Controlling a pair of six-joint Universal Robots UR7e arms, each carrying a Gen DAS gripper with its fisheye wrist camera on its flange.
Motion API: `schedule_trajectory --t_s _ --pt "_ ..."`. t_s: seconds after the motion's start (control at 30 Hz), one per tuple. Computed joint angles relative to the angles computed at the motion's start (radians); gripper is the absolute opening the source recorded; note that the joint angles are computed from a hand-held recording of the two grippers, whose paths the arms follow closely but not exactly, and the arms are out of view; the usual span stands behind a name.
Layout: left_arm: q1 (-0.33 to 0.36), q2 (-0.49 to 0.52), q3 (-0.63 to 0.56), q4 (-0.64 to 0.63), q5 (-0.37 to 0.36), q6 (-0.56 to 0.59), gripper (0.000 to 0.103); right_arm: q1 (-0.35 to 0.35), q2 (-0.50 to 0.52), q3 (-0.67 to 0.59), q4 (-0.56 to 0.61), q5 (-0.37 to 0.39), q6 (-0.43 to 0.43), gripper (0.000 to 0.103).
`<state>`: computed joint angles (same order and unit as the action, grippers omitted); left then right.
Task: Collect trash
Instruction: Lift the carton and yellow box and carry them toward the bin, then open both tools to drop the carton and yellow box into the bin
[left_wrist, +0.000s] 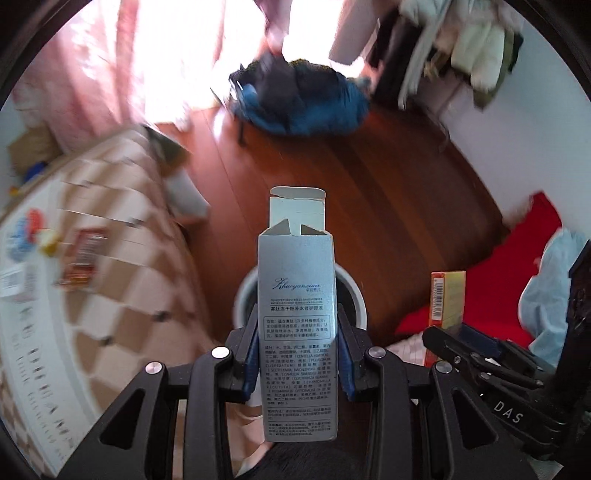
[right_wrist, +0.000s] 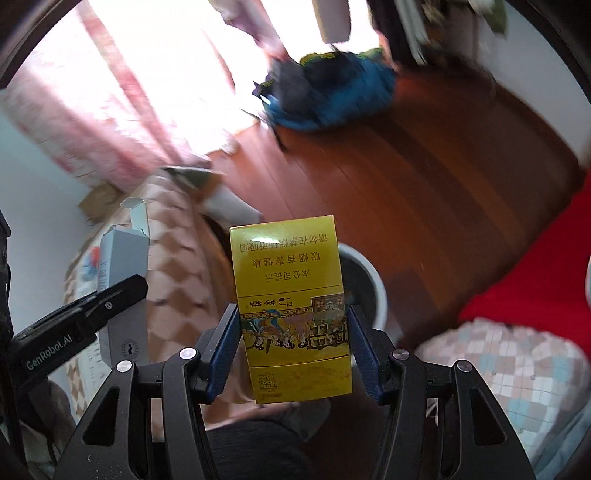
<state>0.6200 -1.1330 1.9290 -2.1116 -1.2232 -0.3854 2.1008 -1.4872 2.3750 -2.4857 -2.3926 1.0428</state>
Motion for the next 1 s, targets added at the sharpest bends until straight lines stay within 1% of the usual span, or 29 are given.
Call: schedule_trajectory --t_s 0.03,0.1,0.13,0.17,0.23,0.27,0.3,0.33,0.37,0.4,0.43,0.47,0.5,0.53,0.6,0.67,0.7,0.77,0.83,0.9,1.0 --pt "0.011 0.034 -0.017 0.010 -0.016 0.005 0.031 -0.052 -0.019 0.045 -0.066 0.032 -0.034 0.059" --pt "0.039 0.107 -0.052 0.036 -0.050 0.014 0.031 -0.130 -0.029 0.099 -0.144 0.076 -0.075 0.059" --pt "0.050 0.142 -0.072 0.047 -0.059 0.011 0.031 -0.189 -0.032 0.138 -0.220 0.114 -0.118 0.059" --pt "0.060 0.170 -0.087 0.059 -0.062 0.012 0.032 -0.237 -0.023 0.161 -0.277 0.137 -0.153 0.059" --pt "0.076 0.221 -0.117 0.083 -0.059 0.015 0.032 -0.313 -0.007 0.195 -0.359 0.180 -0.203 0.059" --pt "0.081 0.241 -0.128 0.092 -0.052 0.015 0.034 -0.370 0.006 0.216 -0.423 0.213 -0.249 0.059" --pt "0.084 0.254 -0.135 0.101 -0.049 0.012 0.036 -0.410 0.029 0.221 -0.466 0.243 -0.279 0.059" --pt "0.090 0.267 -0.145 0.108 -0.048 0.011 0.044 -0.449 0.043 0.229 -0.501 0.266 -0.306 0.060" --pt "0.096 0.277 -0.150 0.111 -0.046 0.007 0.055 -0.480 0.066 0.234 -0.538 0.283 -0.326 0.060" --pt "0.099 0.279 -0.150 0.113 -0.045 -0.001 0.064 -0.505 0.083 0.234 -0.555 0.297 -0.342 0.060" --pt "0.102 0.282 -0.149 0.116 -0.042 -0.011 0.084 -0.536 0.101 0.230 -0.561 0.314 -0.356 0.060" --pt "0.102 0.280 -0.143 0.117 -0.040 -0.019 0.095 -0.560 0.116 0.231 -0.575 0.328 -0.369 0.060" --pt "0.102 0.279 -0.140 0.123 -0.033 -0.026 0.096 -0.577 0.129 0.228 -0.578 0.342 -0.377 0.065" --pt "0.097 0.274 -0.135 0.128 -0.015 -0.030 0.096 -0.593 0.142 0.225 -0.586 0.352 -0.389 0.077" --pt "0.091 0.263 -0.124 0.131 0.009 -0.027 0.096 -0.592 0.150 0.219 -0.583 0.351 -0.393 0.083" --pt "0.087 0.254 -0.108 0.122 0.034 -0.028 0.096 -0.580 0.152 0.210 -0.559 0.334 -0.386 0.093" --pt "0.079 0.243 -0.099 0.126 0.054 -0.034 0.096 -0.571 0.151 0.206 -0.539 0.322 -0.378 0.103" --pt "0.078 0.225 -0.088 0.127 0.088 -0.034 0.096 -0.539 0.141 0.191 -0.466 0.277 -0.348 0.103" --pt "0.062 0.204 -0.063 0.111 0.131 -0.037 0.096 -0.487 0.133 0.163 -0.361 0.214 -0.292 0.103" --pt "0.049 0.186 -0.049 0.115 0.169 -0.044 0.096 -0.455 0.127 0.149 -0.299 0.183 -0.258 0.103" --pt "0.038 0.156 -0.031 0.119 0.177 -0.056 0.096 -0.406 0.109 0.136 -0.216 0.145 -0.206 0.103"
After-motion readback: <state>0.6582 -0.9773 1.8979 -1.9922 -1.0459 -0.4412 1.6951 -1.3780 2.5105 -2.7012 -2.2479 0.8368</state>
